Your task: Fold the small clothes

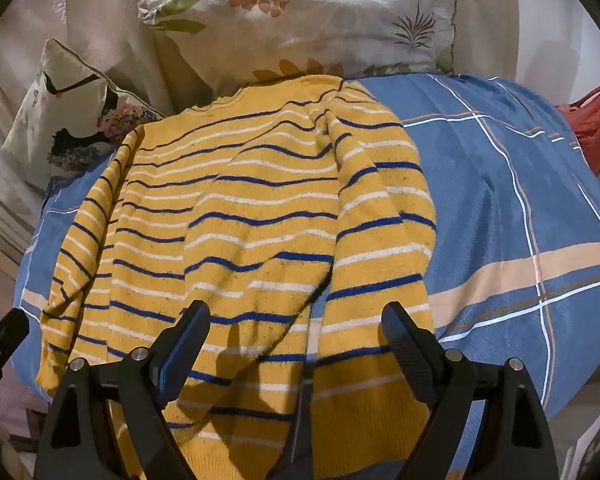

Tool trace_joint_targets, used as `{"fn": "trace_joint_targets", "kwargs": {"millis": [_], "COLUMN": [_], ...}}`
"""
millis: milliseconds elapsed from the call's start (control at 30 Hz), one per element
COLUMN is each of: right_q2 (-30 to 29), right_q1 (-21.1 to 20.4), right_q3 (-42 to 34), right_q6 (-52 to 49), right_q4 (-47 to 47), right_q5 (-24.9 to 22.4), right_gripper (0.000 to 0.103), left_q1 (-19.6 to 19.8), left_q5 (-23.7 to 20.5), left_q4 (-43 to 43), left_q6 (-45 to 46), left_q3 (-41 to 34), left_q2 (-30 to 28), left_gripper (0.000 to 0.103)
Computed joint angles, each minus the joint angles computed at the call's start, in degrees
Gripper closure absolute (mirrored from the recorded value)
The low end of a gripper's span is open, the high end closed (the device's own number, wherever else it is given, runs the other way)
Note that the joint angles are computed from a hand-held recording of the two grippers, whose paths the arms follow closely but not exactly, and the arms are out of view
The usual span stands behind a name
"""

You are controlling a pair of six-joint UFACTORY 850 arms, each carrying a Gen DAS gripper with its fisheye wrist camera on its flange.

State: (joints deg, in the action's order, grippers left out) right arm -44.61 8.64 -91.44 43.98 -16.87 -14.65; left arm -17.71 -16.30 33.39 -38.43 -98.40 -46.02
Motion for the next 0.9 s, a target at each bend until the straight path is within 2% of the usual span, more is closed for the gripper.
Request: {"fn": "trace_joint_targets", "kwargs": {"millis": [267, 467, 633, 833, 900], "right_q2": [-0.7, -2.5, -1.6, -0.7, -0.9], "right_q1": [-0.8, -1.4, -2.3, -4.6, -5.1], "right_q3": [-0.2, -3.5, -2.3, 0.1, 0.5], "right_q6": [-1.6, -5.7, -0.5, 13.9, 15.1], "right_q4": [2.5, 6.2, 0.0, -14.1, -14.8], "right_q5": [-0.5, -4.0, -0.9, -1.3, -2.1], "right_gripper": [0.012, 0.012, 0.012, 0.012, 0.012], "left_q1": [-0.1, 0.0, 0.4, 0.9, 1.1], "left_q5": [-1.8, -3.5, -5.0, -7.6, -8.7], "left_q4": [-6.2, -12.8, -15.5, -19.7, -21.1], "left_q6": [6.1, 13.0, 15.2, 18.6, 20.1], "left_q3": [-2.9, -6.6, -9.3, -13.1, -14.4], "left_q2": [-2.0, -4.6, -6.4, -9.1, -10.0], "left_gripper": [0.0, 0.0, 0.0, 0.0, 0.0]}}
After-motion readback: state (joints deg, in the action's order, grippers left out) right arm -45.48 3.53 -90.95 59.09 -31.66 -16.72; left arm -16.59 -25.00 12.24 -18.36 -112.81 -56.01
